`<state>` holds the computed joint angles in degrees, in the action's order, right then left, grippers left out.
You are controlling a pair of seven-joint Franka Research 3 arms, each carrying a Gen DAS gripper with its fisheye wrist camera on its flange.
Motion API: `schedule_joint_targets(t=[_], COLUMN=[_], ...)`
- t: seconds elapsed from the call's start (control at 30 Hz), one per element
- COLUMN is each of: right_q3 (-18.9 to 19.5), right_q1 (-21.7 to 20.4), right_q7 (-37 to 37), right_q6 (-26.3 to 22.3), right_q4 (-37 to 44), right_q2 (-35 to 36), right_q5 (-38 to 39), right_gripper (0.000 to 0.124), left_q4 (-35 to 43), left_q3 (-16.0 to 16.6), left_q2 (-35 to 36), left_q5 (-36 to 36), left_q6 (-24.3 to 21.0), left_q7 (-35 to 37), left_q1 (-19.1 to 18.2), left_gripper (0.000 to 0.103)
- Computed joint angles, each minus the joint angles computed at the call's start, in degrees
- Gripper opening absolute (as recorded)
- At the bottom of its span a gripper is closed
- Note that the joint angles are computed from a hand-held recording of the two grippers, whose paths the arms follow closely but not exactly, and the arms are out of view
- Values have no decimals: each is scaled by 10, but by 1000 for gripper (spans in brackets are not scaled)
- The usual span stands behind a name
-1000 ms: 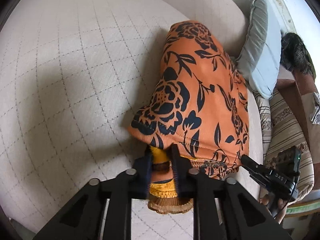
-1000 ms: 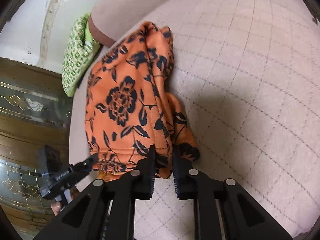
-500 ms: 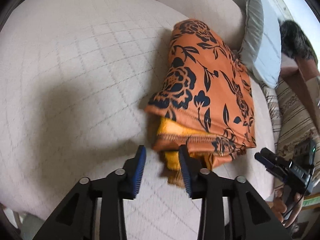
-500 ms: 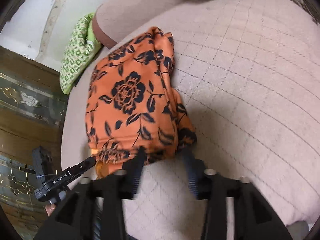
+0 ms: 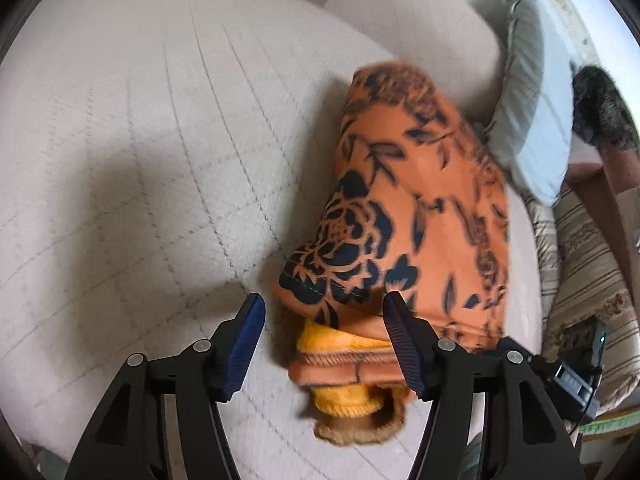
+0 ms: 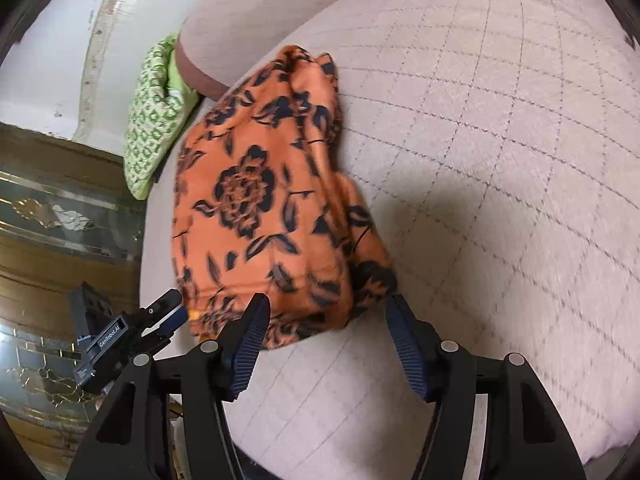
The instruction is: Fold small clothes
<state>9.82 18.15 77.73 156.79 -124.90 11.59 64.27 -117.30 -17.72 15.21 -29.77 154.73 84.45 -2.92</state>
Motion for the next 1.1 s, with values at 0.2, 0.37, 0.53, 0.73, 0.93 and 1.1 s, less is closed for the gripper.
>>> schedule_joint_targets(t=[0.2, 0.37, 0.53, 0.73, 0.93, 1.1], right_q3=[6, -1, -6, 1, 23, 63], right_q1=[-4, 7, 37, 64, 77, 62], right_q7=[-25, 21, 127, 216, 355, 464], right_q6=[12, 21, 46, 33, 19, -13], right_q4=[-5, -3, -48, -154, -243, -265], right_q2=[13, 15, -45, -172, -312, -400], right_q5=[26, -21, -125, -142, -283, -408], right_gripper=[34, 32, 39, 62, 64, 68], left_q4=[-21, -19, -65, -175, -245, -268], left_q3=[-24, 0, 50, 41, -11, -39], left_q2=[10, 13, -51, -184, -328, -420], left_q5=[-68, 9, 205, 396, 526, 554], left_q6=[51, 51, 40, 22, -27, -81], left_q7=[45, -16, -172, -313, -458, -498], left_q1=[18, -9, -74, -114, -134, -163], left_gripper=[49, 49, 48, 54, 66, 66])
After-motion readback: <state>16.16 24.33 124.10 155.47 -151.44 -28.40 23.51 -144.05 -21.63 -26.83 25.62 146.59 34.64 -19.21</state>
